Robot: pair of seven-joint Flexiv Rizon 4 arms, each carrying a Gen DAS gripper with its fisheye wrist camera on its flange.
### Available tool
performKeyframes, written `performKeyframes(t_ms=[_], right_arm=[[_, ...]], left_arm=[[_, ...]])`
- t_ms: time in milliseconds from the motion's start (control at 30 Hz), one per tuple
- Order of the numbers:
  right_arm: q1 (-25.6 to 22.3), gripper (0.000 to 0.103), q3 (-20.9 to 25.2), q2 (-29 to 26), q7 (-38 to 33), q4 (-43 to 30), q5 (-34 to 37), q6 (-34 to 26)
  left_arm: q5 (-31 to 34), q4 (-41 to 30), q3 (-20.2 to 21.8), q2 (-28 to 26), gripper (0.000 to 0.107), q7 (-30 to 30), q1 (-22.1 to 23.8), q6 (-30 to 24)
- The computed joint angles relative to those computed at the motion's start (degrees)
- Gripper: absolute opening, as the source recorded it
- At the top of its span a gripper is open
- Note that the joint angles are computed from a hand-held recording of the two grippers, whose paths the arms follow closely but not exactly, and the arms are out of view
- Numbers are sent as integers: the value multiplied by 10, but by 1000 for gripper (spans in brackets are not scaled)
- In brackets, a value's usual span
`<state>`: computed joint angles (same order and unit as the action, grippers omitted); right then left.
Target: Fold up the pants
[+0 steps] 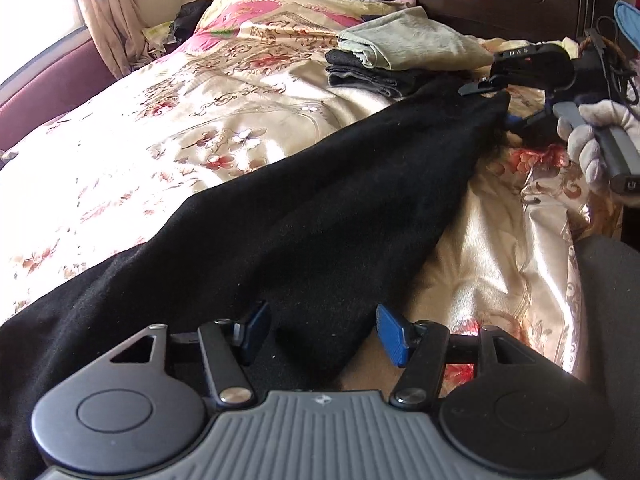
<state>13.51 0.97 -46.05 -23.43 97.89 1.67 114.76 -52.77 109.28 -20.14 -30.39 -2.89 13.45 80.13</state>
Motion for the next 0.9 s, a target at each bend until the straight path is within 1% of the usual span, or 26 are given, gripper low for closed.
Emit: performKeyframes(t_ms=[67, 133, 167, 233, 300, 333, 367, 400, 433, 467, 500, 567, 633, 700, 733, 800, 900], right_arm=[[22, 40, -27, 4, -6, -6, 7, -27], [12, 15, -11, 1, 3, -15, 10, -22], [8, 12, -4, 3, 5, -15, 8, -18], [25, 12, -20, 21, -4, -20, 7, -21], [43, 12, -37, 38, -23, -20, 1, -24], [44, 12, -33, 45, -28, -23, -2, -20], [44, 12, -28, 49, -32, -27, -6, -17], [49, 12, -27, 55, -39, -33, -11, -19], [59, 12, -33, 61, -49, -37, -15, -27], [74, 12, -43, 68, -65, -44, -26, -40], [80, 12, -40, 71, -78, -51, -39, -49], [66, 12, 4, 69, -98, -76, -84, -70], [68, 12, 32, 59, -121, -107, -126, -103], [65, 12, 68, 41, -148, -142, -167, -145], [56, 12, 103, 23, -167, -168, -189, -173], [54, 12, 150, -7, -211, -211, -215, -226], [88, 12, 164, -43, -261, -253, -231, -282]], left_arm=[[13, -7, 10, -10, 73, -6, -9, 1], [40, -11, 23, -24, 76, -20, -21, 12], [45, -10, 16, -27, 76, -22, -16, 19], [35, 2, -23, -24, 76, -11, 14, 32], [-1, 17, -81, -16, 76, 21, 60, 40], [-10, 19, -89, -16, 77, 30, 66, 45], [-5, 17, -79, -17, 78, 25, 61, 43], [18, 9, -50, -20, 78, 0, 47, 28], [23, 5, -39, -24, 80, -8, 42, 22], [9, 6, -47, -26, 80, 0, 50, 20], [-8, 12, -69, -25, 80, 11, 65, 26], [-42, 22, -88, -14, 80, 25, 81, 23], [-110, 39, -117, 5, 80, 72, 107, 26], [-172, 53, -129, 24, 80, 119, 123, 35], [-198, 58, -128, 33, 80, 135, 128, 37], [-237, 69, -118, 49, 80, 154, 132, 37], [-311, 80, -101, 64, 80, 186, 130, 44]])
